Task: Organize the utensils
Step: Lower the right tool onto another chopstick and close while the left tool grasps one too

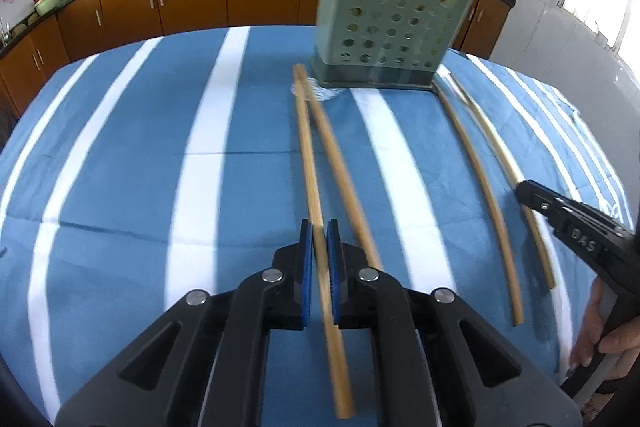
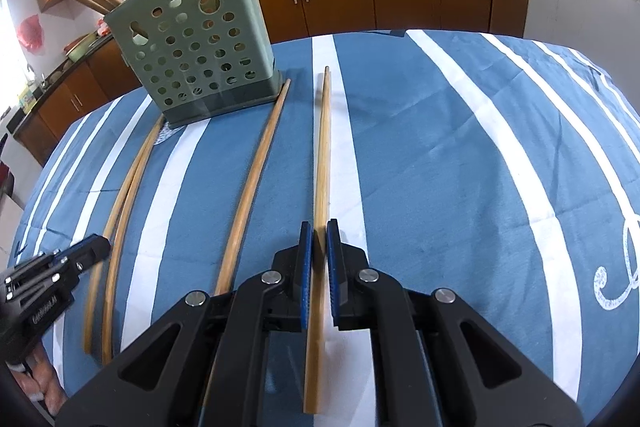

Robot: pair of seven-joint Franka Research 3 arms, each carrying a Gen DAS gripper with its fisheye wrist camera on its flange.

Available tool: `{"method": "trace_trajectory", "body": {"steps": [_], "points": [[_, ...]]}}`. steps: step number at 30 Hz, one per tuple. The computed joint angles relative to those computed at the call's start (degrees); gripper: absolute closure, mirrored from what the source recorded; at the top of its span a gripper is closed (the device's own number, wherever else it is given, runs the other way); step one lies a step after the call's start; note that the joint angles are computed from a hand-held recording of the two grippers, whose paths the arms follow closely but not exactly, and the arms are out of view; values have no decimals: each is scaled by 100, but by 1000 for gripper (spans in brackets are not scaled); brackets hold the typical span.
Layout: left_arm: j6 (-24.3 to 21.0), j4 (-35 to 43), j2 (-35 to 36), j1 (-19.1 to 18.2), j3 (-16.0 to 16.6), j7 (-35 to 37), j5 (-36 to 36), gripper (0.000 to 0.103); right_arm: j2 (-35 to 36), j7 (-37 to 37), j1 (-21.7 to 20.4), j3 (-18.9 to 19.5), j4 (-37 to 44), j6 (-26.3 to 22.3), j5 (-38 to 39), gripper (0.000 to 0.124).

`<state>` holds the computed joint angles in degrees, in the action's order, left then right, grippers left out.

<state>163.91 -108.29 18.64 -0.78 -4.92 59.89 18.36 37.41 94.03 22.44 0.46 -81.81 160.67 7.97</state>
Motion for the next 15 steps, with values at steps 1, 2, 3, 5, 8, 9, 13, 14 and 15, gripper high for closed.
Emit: {"method": "trace_trajectory", "body": {"steps": [1, 2, 3, 5, 8, 9, 13, 14, 15], "points": [[-47, 33, 11, -22, 74, -73, 64, 95, 15, -4, 21, -33, 29, -16, -40, 116], [-100, 89, 38, -21, 165, -172, 125, 95, 41, 65, 79, -130, 75, -40, -114, 116], [-139, 121, 49, -35, 230, -268, 203, 95, 73, 115, 91, -172, 128, -60, -145, 116], [-233, 221, 95, -18, 398, -492, 391, 95, 151, 247, 116, -266, 258, -109, -217, 116], [-249, 306, 150, 147, 434, -566, 464, 95, 289, 511, 130, -412, 491, -207, -335, 116], [-230, 313, 159, 201, 421, -558, 456, 94, 318, 576, 118, -426, 538, -221, -356, 116], [-82, 245, 147, 246, 456, -642, 606, 94, 322, 652, 120, -430, 554, -254, -480, 115], [-97, 254, 148, 244, 456, -661, 625, 94, 326, 681, 141, -455, 564, -270, -531, 115], [-101, 260, 150, 250, 449, -670, 631, 94, 328, 726, 177, -494, 571, -286, -594, 115]]}}
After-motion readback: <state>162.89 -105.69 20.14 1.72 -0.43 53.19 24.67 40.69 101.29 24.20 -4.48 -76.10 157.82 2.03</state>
